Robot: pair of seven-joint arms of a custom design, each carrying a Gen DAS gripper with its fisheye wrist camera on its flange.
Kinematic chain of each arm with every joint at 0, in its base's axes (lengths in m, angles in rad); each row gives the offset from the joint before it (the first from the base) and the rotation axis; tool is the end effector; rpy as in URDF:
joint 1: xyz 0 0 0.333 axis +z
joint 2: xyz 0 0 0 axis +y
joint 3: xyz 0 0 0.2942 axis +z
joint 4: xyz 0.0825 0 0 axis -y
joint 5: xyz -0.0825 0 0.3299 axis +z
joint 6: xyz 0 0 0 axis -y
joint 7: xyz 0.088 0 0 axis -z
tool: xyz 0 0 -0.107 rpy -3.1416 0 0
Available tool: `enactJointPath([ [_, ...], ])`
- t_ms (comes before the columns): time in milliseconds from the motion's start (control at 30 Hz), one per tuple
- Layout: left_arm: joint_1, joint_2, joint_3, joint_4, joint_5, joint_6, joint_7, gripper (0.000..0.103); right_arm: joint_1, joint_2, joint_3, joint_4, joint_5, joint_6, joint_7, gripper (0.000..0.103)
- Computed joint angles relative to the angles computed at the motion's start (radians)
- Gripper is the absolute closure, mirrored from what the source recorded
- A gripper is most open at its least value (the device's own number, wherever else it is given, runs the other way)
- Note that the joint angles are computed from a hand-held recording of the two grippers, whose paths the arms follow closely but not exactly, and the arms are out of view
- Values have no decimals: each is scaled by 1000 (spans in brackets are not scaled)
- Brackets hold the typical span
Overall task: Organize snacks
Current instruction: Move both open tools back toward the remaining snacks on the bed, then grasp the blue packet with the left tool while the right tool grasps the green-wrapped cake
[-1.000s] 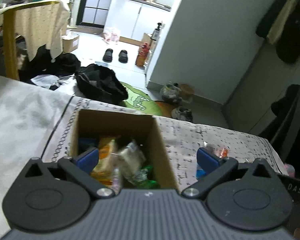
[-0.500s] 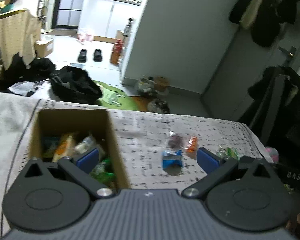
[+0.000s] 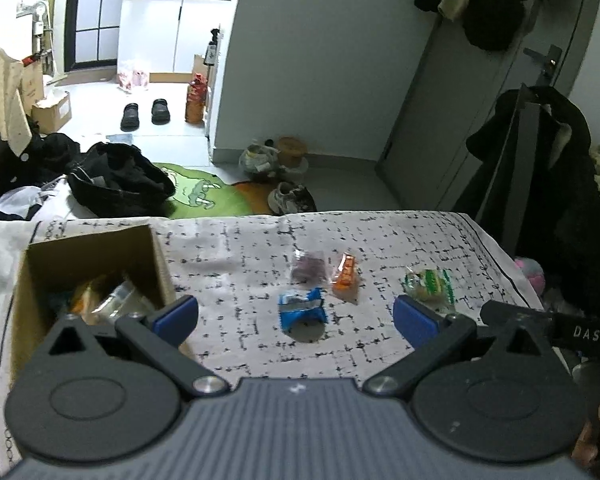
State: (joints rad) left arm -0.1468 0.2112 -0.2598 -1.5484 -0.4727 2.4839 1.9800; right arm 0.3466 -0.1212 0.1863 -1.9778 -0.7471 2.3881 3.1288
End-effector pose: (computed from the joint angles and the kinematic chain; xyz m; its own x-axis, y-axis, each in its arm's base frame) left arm 0.5742 -0.2255 0.6040 -0.5679 -0.7901 0.2305 -0.6514 0.2602 -0.7127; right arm 0.4463 0.2616 0.5748 -0.4349 -0.8494 -0.2990 -0.5363 0.5111 -0.6717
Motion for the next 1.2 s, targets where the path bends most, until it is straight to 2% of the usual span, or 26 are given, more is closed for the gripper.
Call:
enactJointPath([
  [500,-48,95,-26,76,78,19,-72,1,-63,-59,-15,-108,3,69,-3,2],
  [633,-60,130,-29,104,93,25,-111,2,-83,-63,-32,-135,31,120,-57,12],
  [833,-82,190,-30,147,148,35,-167,3,-116,-48,-45,-158,67,174,-100,13],
  [1200,-155,343,8,303,325,-8,-353,14,-139,39,-75,-142,62,199,-32,12],
])
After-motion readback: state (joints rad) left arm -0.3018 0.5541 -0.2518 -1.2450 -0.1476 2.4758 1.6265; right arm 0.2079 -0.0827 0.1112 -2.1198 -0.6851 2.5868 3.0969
